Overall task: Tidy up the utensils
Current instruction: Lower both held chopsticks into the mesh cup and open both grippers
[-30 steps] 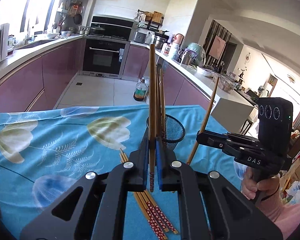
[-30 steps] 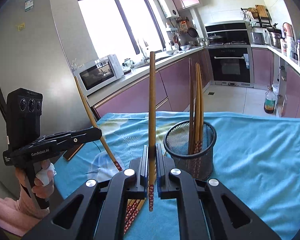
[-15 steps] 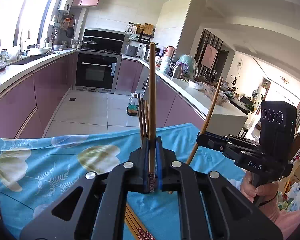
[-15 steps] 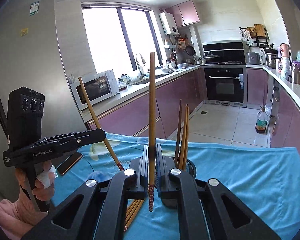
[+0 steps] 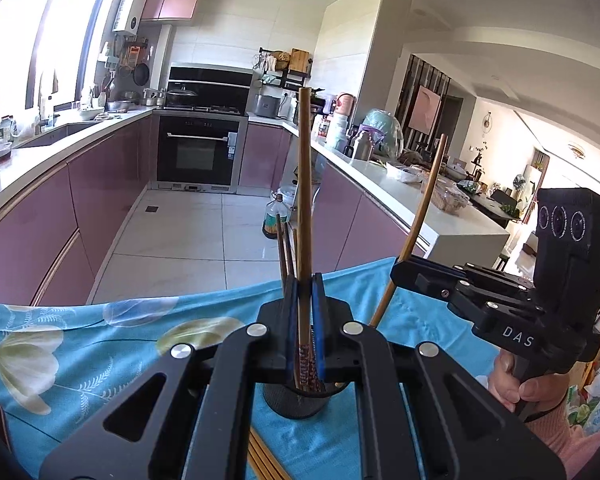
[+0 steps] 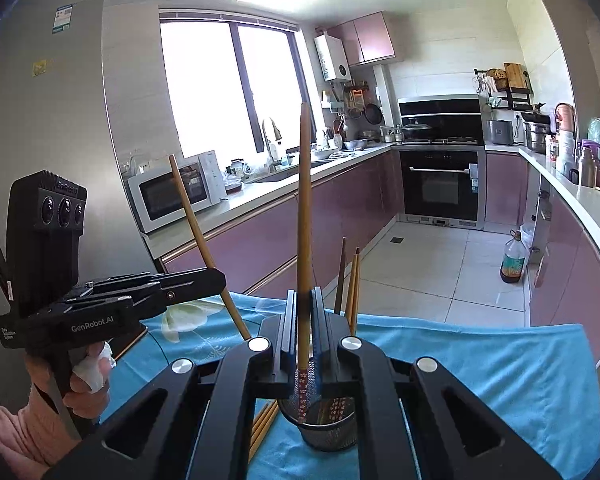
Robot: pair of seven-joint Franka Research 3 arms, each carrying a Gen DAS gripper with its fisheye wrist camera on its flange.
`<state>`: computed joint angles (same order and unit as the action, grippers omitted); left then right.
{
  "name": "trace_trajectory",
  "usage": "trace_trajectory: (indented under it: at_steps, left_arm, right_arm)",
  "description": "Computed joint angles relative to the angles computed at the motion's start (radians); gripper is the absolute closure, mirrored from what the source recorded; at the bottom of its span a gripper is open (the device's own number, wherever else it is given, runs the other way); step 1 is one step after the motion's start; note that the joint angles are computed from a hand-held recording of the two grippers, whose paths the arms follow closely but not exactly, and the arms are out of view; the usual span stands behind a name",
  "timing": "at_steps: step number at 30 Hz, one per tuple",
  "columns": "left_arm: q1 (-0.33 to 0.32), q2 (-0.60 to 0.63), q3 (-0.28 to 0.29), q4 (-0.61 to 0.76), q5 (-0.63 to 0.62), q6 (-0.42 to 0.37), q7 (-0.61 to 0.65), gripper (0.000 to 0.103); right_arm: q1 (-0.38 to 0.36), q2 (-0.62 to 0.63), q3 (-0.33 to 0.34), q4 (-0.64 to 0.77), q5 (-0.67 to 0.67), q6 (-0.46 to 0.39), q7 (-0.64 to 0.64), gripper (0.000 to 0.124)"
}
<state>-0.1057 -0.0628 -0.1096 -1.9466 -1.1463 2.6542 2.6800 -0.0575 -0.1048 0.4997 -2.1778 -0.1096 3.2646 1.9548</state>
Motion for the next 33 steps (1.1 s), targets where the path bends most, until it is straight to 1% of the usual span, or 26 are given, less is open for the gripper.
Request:
trace_trajectory:
  at_steps: [1, 2, 3, 4, 6, 7, 8, 9, 10, 11, 14, 20, 22, 26, 31, 33]
  left_arm:
    - [-0.002, 0.008, -0.005, 0.002, 0.013, 0.015, -0.008, 0.095]
    - [-0.004, 0.016, -0.008, 0.004, 0.028, 0.024, -0.019, 0.095]
    - [-0.003, 0.028, -0.01, 0.015, 0.045, 0.019, -0.034, 0.095]
    - [0.0, 0.038, -0.012, 0.021, 0.056, 0.015, -0.044, 0.095]
    - [0.003, 0.057, -0.021, 0.029, 0.082, 0.018, -0.063, 0.095]
    - [0.006, 0.062, -0.025, 0.031, 0.094, 0.016, -0.07, 0.095]
    - [0.008, 0.069, -0.03, 0.033, 0.109, 0.014, -0.08, 0.095]
    - [0.01, 0.077, -0.034, 0.035, 0.124, 0.012, -0.087, 0.095]
    - [0.013, 0.084, -0.038, 0.036, 0.137, 0.012, -0.092, 0.095]
    - [0.015, 0.091, -0.043, 0.036, 0.154, 0.013, -0.101, 0.095]
    - [0.024, 0.111, -0.054, 0.041, 0.187, 0.008, -0.118, 0.095]
    - [0.043, 0.135, -0.072, 0.04, 0.224, -0.005, -0.125, 0.095]
    - [0.047, 0.144, -0.076, 0.043, 0.246, -0.012, -0.132, 0.095]
    - [0.056, 0.171, -0.084, 0.058, 0.292, -0.019, -0.169, 0.095]
    - [0.069, 0.201, -0.102, 0.082, 0.328, -0.018, -0.201, 0.095]
    - [0.073, 0.202, -0.11, 0.087, 0.339, -0.02, -0.214, 0.095]
  right_arm:
    - [-0.056, 0.005, 0.05, 0.008, -0.02, -0.004, 0.019, 0.118]
    - [-0.097, 0.01, 0.084, 0.015, -0.052, -0.009, 0.049, 0.118]
    - [-0.155, 0.014, 0.133, 0.022, -0.097, -0.015, 0.092, 0.118]
    - [-0.18, 0.023, 0.153, 0.03, -0.127, -0.021, 0.121, 0.118]
    - [-0.17, 0.042, 0.139, 0.04, -0.155, -0.032, 0.145, 0.118]
    - [-0.16, 0.049, 0.128, 0.045, -0.168, -0.039, 0.155, 0.118]
    - [-0.117, 0.057, 0.09, 0.044, -0.131, -0.043, 0.118, 0.118]
    - [-0.096, 0.063, 0.072, 0.046, -0.124, -0.049, 0.11, 0.118]
    - [-0.111, 0.072, 0.08, 0.056, -0.188, -0.059, 0.168, 0.118]
    - [-0.103, 0.081, 0.072, 0.065, -0.208, -0.07, 0.183, 0.118]
    - [-0.059, 0.093, 0.036, 0.069, -0.182, -0.091, 0.154, 0.118]
    - [0.024, 0.124, -0.019, 0.09, -0.039, -0.146, 0.012, 0.118]
    - [0.051, 0.135, -0.041, 0.101, -0.041, -0.167, 0.013, 0.118]
    - [0.097, 0.155, -0.081, 0.123, -0.001, -0.201, -0.024, 0.118]
    - [0.158, 0.176, -0.142, 0.146, 0.011, -0.226, -0.035, 0.118]
    - [0.179, 0.182, -0.161, 0.152, 0.036, -0.231, -0.052, 0.118]
